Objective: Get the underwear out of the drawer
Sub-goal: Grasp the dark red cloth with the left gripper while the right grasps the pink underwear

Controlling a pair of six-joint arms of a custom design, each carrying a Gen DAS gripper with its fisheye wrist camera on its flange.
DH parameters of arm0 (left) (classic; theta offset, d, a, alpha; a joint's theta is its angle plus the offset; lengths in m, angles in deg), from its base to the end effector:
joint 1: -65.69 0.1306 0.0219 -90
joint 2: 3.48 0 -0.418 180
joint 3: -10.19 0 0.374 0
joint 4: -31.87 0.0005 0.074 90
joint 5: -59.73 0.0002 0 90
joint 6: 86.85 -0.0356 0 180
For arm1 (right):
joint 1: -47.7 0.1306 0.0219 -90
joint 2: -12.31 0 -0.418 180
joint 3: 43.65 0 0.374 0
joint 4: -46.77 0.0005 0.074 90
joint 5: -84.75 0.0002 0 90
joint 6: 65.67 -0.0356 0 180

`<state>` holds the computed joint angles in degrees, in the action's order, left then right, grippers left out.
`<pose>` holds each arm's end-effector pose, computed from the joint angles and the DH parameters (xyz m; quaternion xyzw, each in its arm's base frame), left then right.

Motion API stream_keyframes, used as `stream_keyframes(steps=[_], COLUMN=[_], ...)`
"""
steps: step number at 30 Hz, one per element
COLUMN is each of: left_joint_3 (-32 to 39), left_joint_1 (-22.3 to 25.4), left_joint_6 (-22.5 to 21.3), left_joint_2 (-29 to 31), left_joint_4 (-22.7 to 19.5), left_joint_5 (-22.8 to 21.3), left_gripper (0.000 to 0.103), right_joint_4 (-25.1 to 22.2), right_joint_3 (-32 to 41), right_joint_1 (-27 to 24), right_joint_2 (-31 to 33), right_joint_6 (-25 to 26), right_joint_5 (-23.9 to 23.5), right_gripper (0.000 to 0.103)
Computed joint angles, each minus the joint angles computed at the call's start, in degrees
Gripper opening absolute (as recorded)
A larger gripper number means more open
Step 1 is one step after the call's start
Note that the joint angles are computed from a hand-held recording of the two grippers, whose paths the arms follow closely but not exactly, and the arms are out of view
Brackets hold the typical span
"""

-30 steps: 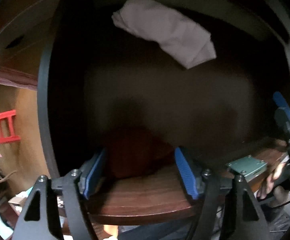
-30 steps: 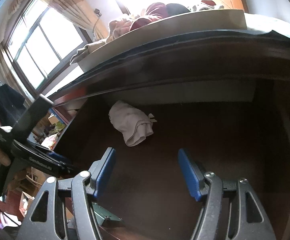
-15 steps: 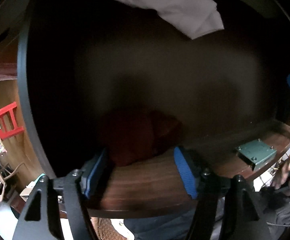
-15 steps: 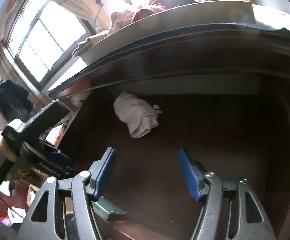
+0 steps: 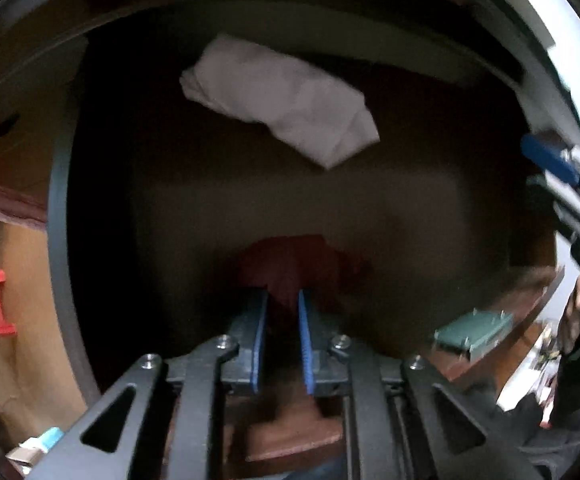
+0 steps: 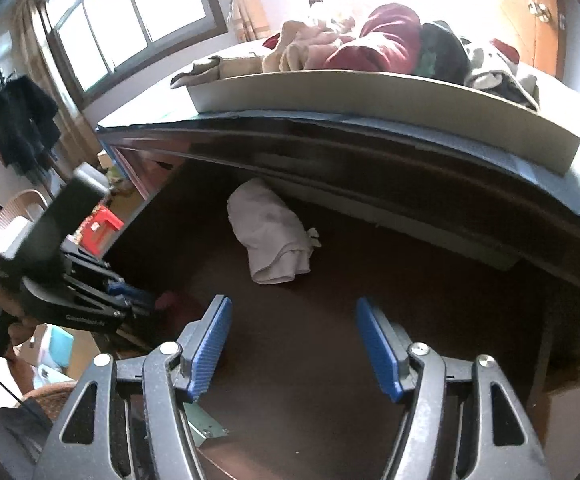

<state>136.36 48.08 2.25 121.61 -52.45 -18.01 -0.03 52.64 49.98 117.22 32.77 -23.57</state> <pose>0.6159 -0.2039 0.3716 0.1658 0.9786 -0.1140 0.0425 0.5594 0.0330 0.3896 -0.1352 0.9341 0.1360 0.3012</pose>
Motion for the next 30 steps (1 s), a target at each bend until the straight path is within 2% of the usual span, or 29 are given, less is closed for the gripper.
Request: stream_keyframes(steps=[2,5,10,11,12,14,15,18,19,20,21,22,24,25,27,30], left_joint_3=[-1.31,-2.52,1.44,2.36,3.93,4.8,4.62,8.58,11.55,14.37,14.61,16.0,18.05,18.29,18.28,19.07], left_joint_1=[0.07,-0.61,-1.63,-1.81,-1.61,-1.73,-1.84,-2.42,-2.21,-2.51,-3.36,-3.64,-3.67,-3.8,-3.41,-3.18], left_joint_6=[2.46,3.51,4.66,5.13,5.38,7.29,7.96,8.88,8.87,9.09,9.39,8.79,7.2,6.15,6.03,6.89], left_joint_2=[-0.7,-1.37,0.58,0.87,1.96,2.21,2.08,4.38,6.41,8.37,9.0,10.08,11.64,11.84,11.75,12.13], left_joint_4=[4.23,7.86,5.34,4.69,3.91,4.3,5.39,4.12,2.26,-0.33,-0.82,-1.53,-2.23,-2.22,-1.46,-1.12], left_joint_5=[-0.1,-3.13,-4.17,-4.15,-3.52,-1.58,-1.59,-2.45,-2.3,-2.35,-3.12,-4.73,-7.81,-8.8,-7.41,-6.24], left_gripper=[0.013,0.013,0.018,0.023,0.037,0.056,0.058,0.058,0.058,0.058,0.058,0.055,0.039,0.035,0.03,0.029], right_joint_4=[-0.41,-1.27,-3.67,-4.31,-4.78,-6.11,-6.45,-6.45,-6.46,-6.88,-7.38,-7.92,-8.36,-8.45,-8.92,-8.15], right_joint_3=[0.46,1.45,4.59,5.35,5.91,7.65,8.15,9.45,9.92,10.81,11.56,12.33,13.46,13.93,14.98,16.15], right_joint_1=[0.15,0.5,1.26,1.44,1.59,1.78,1.87,2.19,2.29,2.48,2.69,2.92,3.36,3.56,3.98,5.04], right_joint_2=[0.24,0.73,2.83,3.4,3.84,5.24,5.69,7.14,7.7,8.62,9.34,10.08,11.48,12.19,13.64,15.66], right_joint_6=[0.3,1.59,5.42,6.22,6.84,8.61,9.25,11.02,11.39,11.99,12.46,12.96,13.83,14.16,15.01,15.36], right_joint_5=[0.66,2.09,4.51,5.05,5.3,4.9,4.65,3.52,3.26,3.14,3.24,3.35,3.0,2.63,1.58,1.78], right_gripper=[0.067,0.067,0.067,0.067,0.067,0.067,0.067,0.067,0.066,0.061,0.058,0.057,0.057,0.056,0.056,0.056])
